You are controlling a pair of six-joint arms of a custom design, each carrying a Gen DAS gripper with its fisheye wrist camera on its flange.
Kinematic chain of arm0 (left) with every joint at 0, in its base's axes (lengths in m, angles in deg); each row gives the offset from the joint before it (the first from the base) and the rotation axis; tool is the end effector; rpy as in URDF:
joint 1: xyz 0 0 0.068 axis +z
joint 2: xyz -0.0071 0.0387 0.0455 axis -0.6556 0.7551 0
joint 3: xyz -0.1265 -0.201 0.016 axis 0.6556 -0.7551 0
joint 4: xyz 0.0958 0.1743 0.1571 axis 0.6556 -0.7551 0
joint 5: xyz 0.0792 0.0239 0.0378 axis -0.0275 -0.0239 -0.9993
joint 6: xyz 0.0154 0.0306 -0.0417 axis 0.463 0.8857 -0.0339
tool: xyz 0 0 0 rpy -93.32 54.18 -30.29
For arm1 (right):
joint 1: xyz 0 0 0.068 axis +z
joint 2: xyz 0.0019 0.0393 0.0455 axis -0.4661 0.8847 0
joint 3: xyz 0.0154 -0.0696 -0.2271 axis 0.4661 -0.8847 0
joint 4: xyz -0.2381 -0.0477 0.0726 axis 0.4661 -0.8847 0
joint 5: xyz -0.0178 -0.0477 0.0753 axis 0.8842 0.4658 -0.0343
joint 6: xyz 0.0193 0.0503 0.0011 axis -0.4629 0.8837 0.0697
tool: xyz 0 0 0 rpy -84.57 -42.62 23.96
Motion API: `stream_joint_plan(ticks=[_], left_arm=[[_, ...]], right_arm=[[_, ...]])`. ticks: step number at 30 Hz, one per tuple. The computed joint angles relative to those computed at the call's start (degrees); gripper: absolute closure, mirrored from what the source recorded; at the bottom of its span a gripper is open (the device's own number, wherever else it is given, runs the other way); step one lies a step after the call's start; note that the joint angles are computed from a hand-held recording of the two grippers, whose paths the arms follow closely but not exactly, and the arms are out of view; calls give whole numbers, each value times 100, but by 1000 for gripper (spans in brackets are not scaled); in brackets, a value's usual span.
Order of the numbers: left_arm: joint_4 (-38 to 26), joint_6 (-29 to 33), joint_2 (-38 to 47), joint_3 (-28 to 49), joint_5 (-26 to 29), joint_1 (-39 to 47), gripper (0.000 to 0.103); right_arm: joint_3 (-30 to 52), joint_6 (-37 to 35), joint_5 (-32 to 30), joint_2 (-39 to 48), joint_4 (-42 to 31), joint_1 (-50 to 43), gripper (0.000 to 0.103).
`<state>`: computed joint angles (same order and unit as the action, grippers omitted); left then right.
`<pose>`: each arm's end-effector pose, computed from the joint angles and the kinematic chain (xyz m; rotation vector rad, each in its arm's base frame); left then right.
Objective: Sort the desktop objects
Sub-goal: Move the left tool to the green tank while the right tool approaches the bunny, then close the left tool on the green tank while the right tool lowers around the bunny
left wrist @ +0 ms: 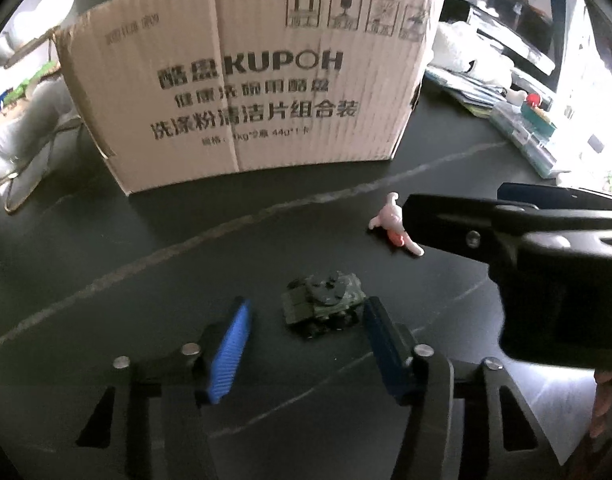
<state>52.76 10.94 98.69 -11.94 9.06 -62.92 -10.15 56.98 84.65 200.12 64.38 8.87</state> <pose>0.1939 -0.0700 0.0115 -0.1568 2.5738 -0.0234 0.2712 0.2028 0.0475 -0.5622 2.5587 0.3407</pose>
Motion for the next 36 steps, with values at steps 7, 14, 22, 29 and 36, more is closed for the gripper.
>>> stream_joint_plan(ticks=[7,14,22,29,36], left_arm=[[-128,173,51,127,-35,-78,65],[-326,185,-75,130,-75,-107,65],[-521,311,-584,-148,-99,-60,65],[-665,373,-901,-283,-67,70,65],[-695,376,-920,-278,-178,52,65]], right_arm=[[69,-35,-60,141,33,-60,15],[94,-44,-95,194,41,-44,18],[126,-38,-67,260,77,28,33],[364,-31,-136,529,30,86,36],[740,-47,-201,915,-126,144,51]])
